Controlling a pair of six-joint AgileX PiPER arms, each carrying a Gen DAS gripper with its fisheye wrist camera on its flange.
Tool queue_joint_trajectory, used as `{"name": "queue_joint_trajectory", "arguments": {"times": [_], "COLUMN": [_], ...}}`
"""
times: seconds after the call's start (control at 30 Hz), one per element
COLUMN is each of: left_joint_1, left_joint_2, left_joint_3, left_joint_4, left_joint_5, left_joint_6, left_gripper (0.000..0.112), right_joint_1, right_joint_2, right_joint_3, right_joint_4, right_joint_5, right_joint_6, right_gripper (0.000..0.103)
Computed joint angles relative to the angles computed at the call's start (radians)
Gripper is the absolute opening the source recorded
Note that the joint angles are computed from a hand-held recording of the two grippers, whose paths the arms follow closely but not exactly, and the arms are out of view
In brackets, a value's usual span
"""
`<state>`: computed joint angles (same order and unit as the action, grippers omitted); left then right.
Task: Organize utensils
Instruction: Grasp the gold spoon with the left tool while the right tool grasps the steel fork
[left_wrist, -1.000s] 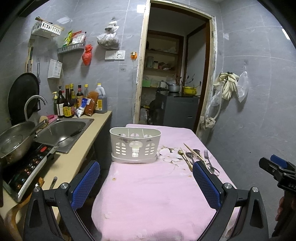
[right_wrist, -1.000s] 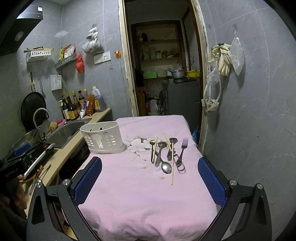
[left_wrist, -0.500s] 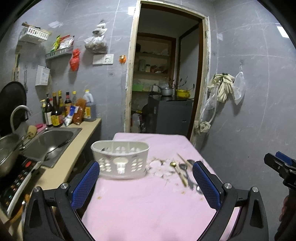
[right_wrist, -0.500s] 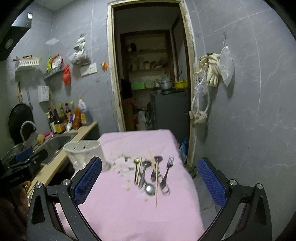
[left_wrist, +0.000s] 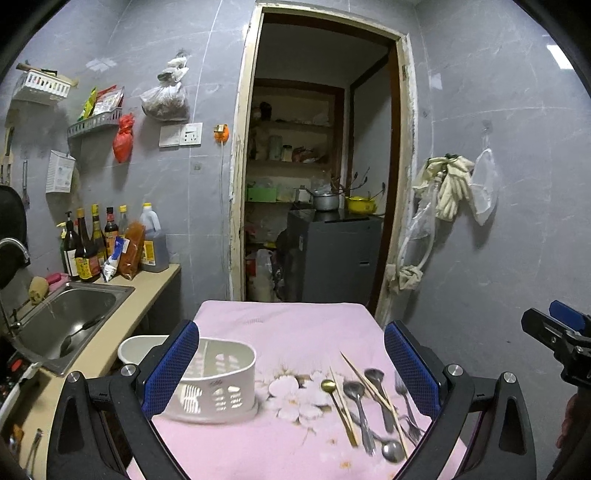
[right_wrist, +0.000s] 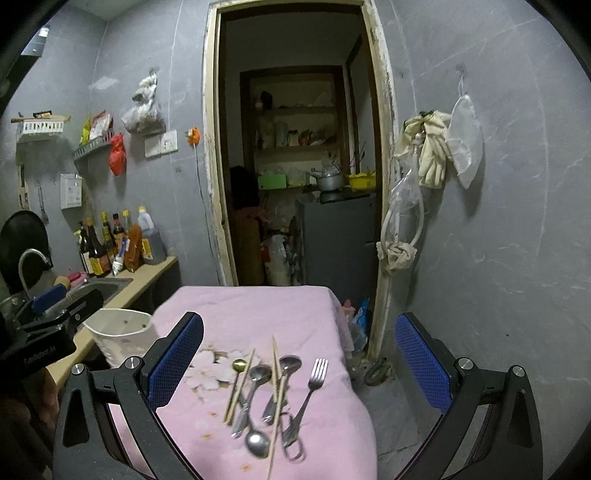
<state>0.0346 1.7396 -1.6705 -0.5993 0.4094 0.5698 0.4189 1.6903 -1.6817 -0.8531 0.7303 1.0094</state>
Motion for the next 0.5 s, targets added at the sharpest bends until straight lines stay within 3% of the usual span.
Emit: {"name": "queue_joint_trajectory", "arguments": {"times": [0.1, 0.23, 0.33, 0.5], "left_joint_1": [-0.062, -0.122, -0.152, -0.175], "left_joint_2": [0.079, 0.216, 0.348, 0.606], "left_joint_3": [-0.06, -0.191, -0.34, -0.698], "left_joint_4": [0.208, 0.444, 0.52, 0.557], "left_joint_5": [-0.062, -0.044, 0.033, 0.255], "left_joint_6": [-0.199, -0.431, -0.491, -0.529], "left_gripper": [0.101, 0.101, 0.101, 0.101], "right_joint_1": [-0.08, -0.171, -0.238, -0.318], "right_joint_2": [0.071, 0.175, 0.271, 0.438], "right_joint_3": [-0.034, -0.075, -0.133, -0.275], "right_joint_4": [0.075, 0.204, 0.379, 0.678], "right_joint_5": [-0.081, -0.178, -0.215, -0.188], "right_joint_6": [-0.083, -0.211, -0.37, -0.641], "right_gripper": [0.102, 0.102, 0.102, 0.102]}}
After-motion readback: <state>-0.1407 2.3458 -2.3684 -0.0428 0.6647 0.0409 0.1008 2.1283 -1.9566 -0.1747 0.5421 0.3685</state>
